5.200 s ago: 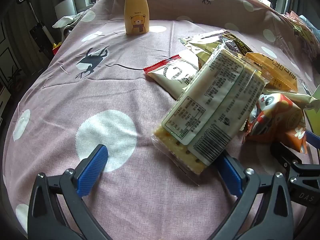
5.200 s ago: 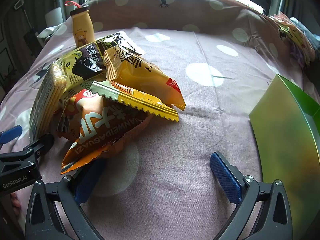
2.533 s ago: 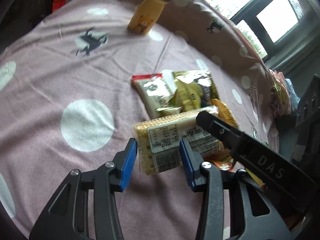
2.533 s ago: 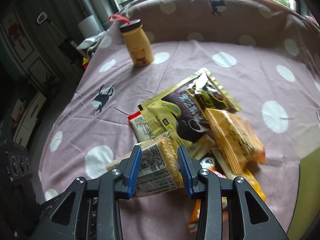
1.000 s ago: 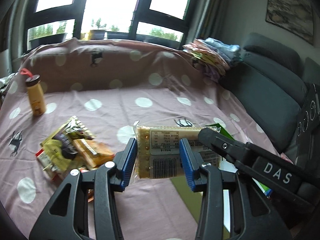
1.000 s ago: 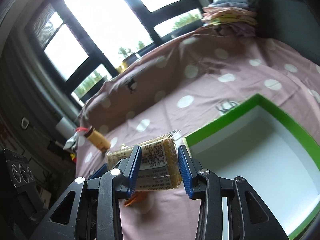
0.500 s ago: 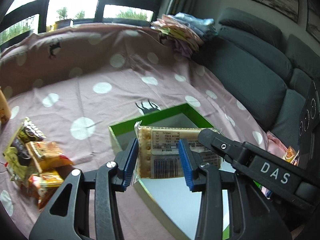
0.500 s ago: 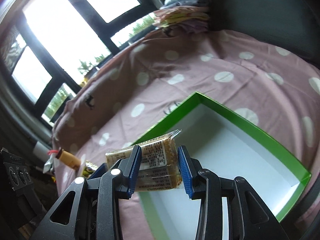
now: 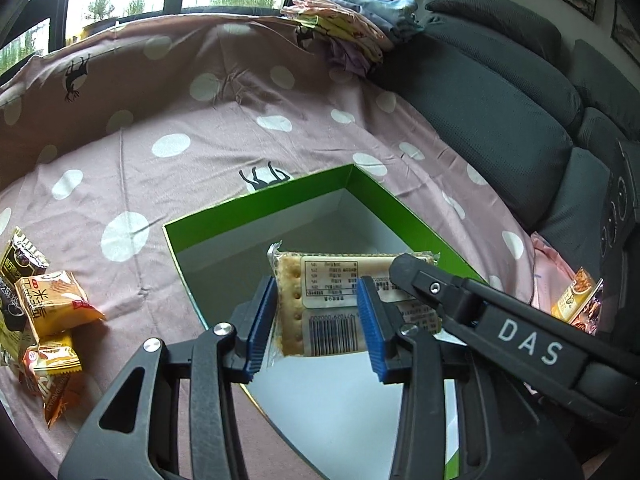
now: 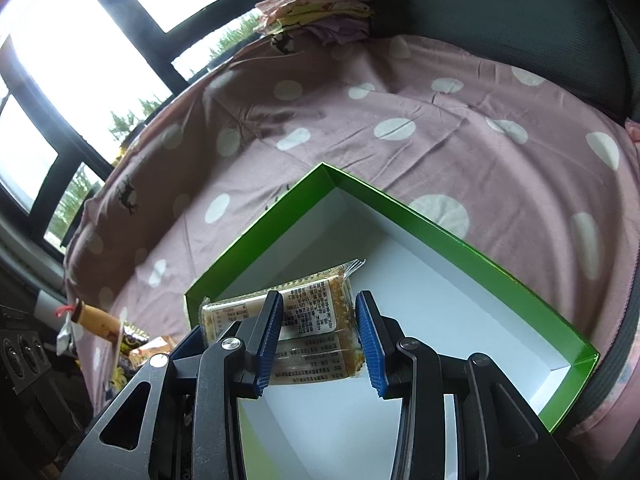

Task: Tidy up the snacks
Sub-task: 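Lower the cracker pack into the green box and open the right gripper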

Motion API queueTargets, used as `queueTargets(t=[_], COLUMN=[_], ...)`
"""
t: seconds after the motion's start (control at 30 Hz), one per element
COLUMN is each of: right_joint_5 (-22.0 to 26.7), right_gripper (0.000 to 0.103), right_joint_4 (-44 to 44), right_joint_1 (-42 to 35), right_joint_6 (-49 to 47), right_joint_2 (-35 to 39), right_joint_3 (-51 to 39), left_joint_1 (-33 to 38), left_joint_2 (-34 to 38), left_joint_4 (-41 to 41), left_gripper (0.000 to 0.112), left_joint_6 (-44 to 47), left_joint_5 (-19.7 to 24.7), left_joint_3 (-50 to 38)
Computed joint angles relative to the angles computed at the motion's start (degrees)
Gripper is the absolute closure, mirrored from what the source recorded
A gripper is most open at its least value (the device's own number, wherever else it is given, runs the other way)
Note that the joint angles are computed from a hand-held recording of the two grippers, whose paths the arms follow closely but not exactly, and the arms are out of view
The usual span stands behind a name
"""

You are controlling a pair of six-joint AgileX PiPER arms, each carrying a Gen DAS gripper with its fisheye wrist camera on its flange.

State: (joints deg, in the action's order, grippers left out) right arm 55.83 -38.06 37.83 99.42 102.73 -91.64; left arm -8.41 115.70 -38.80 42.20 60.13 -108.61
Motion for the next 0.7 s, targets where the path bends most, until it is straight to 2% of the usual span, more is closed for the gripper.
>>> queueTargets(t=[0.23, 0.43, 0.6, 0.7], right_joint_5=[-3.6, -3.4, -1.2, -1.3], right_gripper=[0.062, 0.062, 0.062, 0.062], right_joint_4=[4.1, 7.3, 8.0, 8.5], right_joint_1=[-2.4, -3.5, -3.5, -3.8], right_joint_6=[-2.4, -5.2, -5.7, -5.5], right_joint_2=[0.3, 2.5, 3.5, 3.6], right_joint_3=[1.6, 0.1, -1.3, -1.2], left_joint_1=[-1.1, -1.3, -1.2, -1.4], left_joint_2=[2.7, 4.4, 5.6, 5.3], left_joint_4=[4.2, 6.1, 5.5, 5.5], left_gripper=[0.073, 0.072, 0.072, 0.072], left_joint_6=[-3.7, -5.0, -5.3, -4.8], left_joint_5=[2.2, 3.4, 5.0, 4.6], left_joint_3=[-3.9, -5.5, -6.7, -5.9])
